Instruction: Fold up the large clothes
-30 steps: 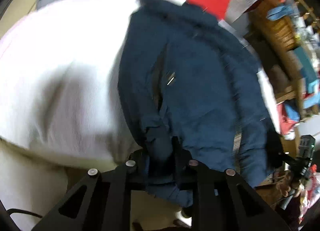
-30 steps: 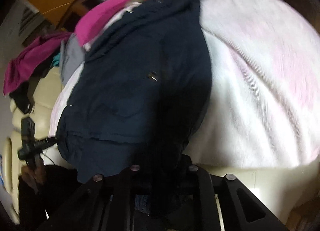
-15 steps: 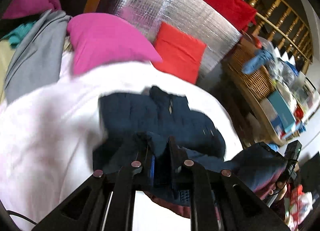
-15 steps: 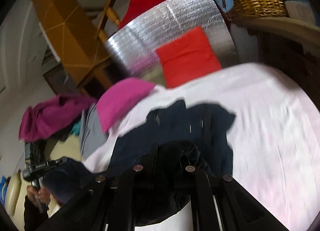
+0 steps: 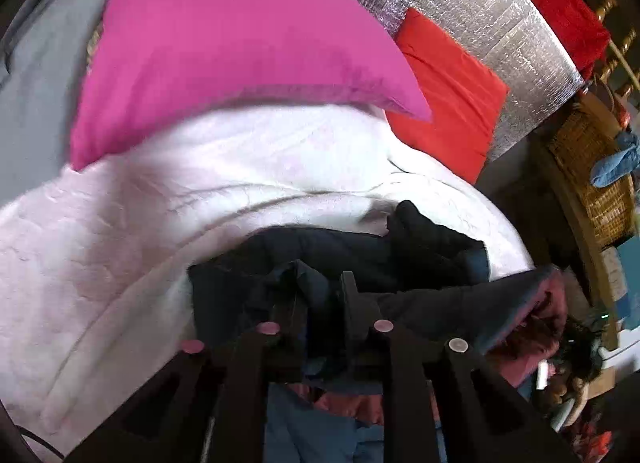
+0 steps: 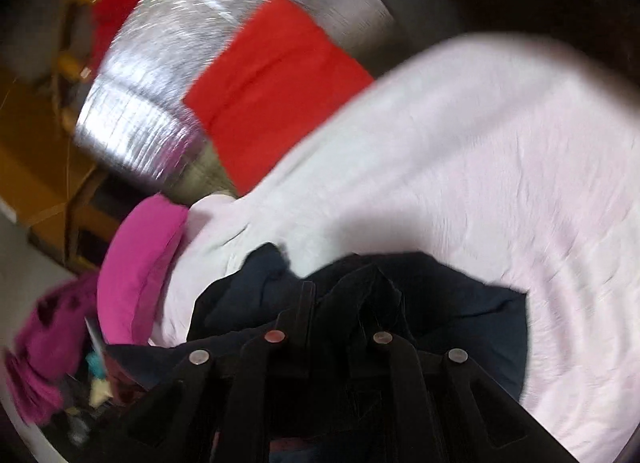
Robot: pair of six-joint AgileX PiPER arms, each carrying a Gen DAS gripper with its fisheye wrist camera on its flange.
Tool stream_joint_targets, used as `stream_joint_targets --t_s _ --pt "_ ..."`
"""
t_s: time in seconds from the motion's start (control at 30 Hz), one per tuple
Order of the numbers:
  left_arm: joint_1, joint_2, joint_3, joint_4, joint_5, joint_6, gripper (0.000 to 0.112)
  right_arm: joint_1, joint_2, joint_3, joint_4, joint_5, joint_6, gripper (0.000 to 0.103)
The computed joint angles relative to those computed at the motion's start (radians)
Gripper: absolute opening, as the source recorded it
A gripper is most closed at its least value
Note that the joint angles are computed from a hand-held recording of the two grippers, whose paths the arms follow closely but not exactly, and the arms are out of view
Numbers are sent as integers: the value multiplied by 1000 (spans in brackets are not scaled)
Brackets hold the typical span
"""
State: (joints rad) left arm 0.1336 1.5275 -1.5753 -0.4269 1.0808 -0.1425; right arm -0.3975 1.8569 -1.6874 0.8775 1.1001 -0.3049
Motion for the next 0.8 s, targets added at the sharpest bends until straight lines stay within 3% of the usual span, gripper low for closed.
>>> stream_joint_targets --t_s 0.07,0.1,0.13,0.2,0.27,0.33,0.43,0.5,0.57,0.6,0.63,0.7,0.8 --pt "63 -15 21 -124 16 69 28 -38 33 0 81 50 -18 28" --pt "105 -43 55 -204 16 108 33 -77 41 13 165 86 -48 43" --pt "128 -85 98 -244 -8 121 37 -111 30 50 239 92 -90 71" --pt "136 -231 213 -205 -122 98 83 -168 -18 104 296 71 -135 103" --pt "97 -340 274 -86 -173 26 87 -214 -85 147 307 31 -214 103" --pt "68 -394 309 -4 -118 -28 87 -205 -99 97 180 50 -224 103" --pt "-33 -342 283 244 19 -247 87 -158 -107 65 43 57 -225 100" --pt "-53 -334 325 276 30 -293 87 -98 -104 50 -26 48 -199 97" --pt "-60 -324 363 265 19 -279 87 -5 -87 11 -168 13 -102 85" --pt "-57 -321 383 253 5 -267 87 46 -59 -21 -256 0 -42 68" --pt "-58 -327 412 238 -35 -247 87 84 -39 -31 -324 -3 4 36" --pt "-86 -321 442 272 -84 -241 88 136 -14 -26 -429 -4 57 33" --pt "-90 -302 422 285 -60 -259 88 162 -60 33 -488 -71 97 34"
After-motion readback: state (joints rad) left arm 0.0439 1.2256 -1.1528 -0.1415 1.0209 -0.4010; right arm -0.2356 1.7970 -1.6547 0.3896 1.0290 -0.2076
